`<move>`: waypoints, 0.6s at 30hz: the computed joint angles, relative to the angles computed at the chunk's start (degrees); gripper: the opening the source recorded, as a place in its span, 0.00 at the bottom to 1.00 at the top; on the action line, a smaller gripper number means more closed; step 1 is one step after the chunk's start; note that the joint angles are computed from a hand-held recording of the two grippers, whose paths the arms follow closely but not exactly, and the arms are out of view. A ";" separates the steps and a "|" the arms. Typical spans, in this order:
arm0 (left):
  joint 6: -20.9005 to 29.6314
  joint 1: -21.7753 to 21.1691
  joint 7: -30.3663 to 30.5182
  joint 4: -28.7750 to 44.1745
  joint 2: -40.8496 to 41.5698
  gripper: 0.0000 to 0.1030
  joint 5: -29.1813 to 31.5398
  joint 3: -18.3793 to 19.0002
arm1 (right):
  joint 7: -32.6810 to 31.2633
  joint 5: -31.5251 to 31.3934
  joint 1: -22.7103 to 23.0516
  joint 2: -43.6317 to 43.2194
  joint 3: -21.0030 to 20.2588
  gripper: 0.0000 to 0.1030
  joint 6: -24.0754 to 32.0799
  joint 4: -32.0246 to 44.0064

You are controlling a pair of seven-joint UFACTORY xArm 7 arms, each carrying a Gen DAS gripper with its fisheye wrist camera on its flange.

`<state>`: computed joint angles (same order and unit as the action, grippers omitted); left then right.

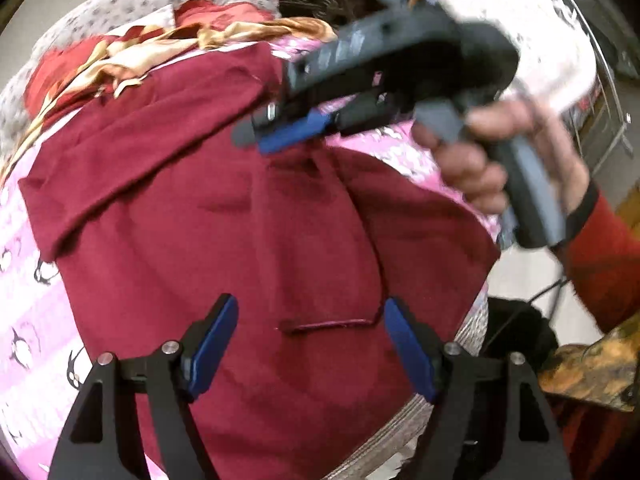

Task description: Fold small clothes

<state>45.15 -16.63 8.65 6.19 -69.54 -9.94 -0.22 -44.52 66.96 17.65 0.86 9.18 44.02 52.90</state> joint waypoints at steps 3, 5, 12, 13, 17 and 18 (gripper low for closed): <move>-3.57 -2.34 -1.68 0.32 3.69 0.77 -0.84 -2.48 | 0.08 0.08 -1.11 -3.27 -1.26 0.33 0.87 -2.09; -6.36 -2.65 -5.08 1.32 7.97 0.77 0.12 -6.20 | 0.40 -0.08 -1.42 -5.14 -2.01 0.33 0.09 -3.49; -14.88 0.15 -16.95 5.02 23.44 0.73 9.37 -17.14 | -0.01 1.09 -2.56 -8.58 -4.77 0.33 0.95 -6.74; -15.74 -0.50 -17.02 5.15 24.90 0.66 9.39 -15.68 | -0.14 1.46 -2.66 -8.65 -5.00 0.33 0.96 -6.96; -14.31 -3.44 -13.16 7.25 27.37 0.04 5.44 -3.49 | -0.62 2.53 -3.32 -9.64 -5.89 0.34 1.25 -7.75; -12.49 -4.46 -10.41 7.99 26.46 0.04 2.65 1.01 | -0.67 2.44 -3.56 -10.04 -6.11 0.34 1.27 -7.99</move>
<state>32.66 -21.10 -1.76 14.17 -43.08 -7.29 0.79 -45.20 69.40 14.09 -9.17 3.07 45.29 44.91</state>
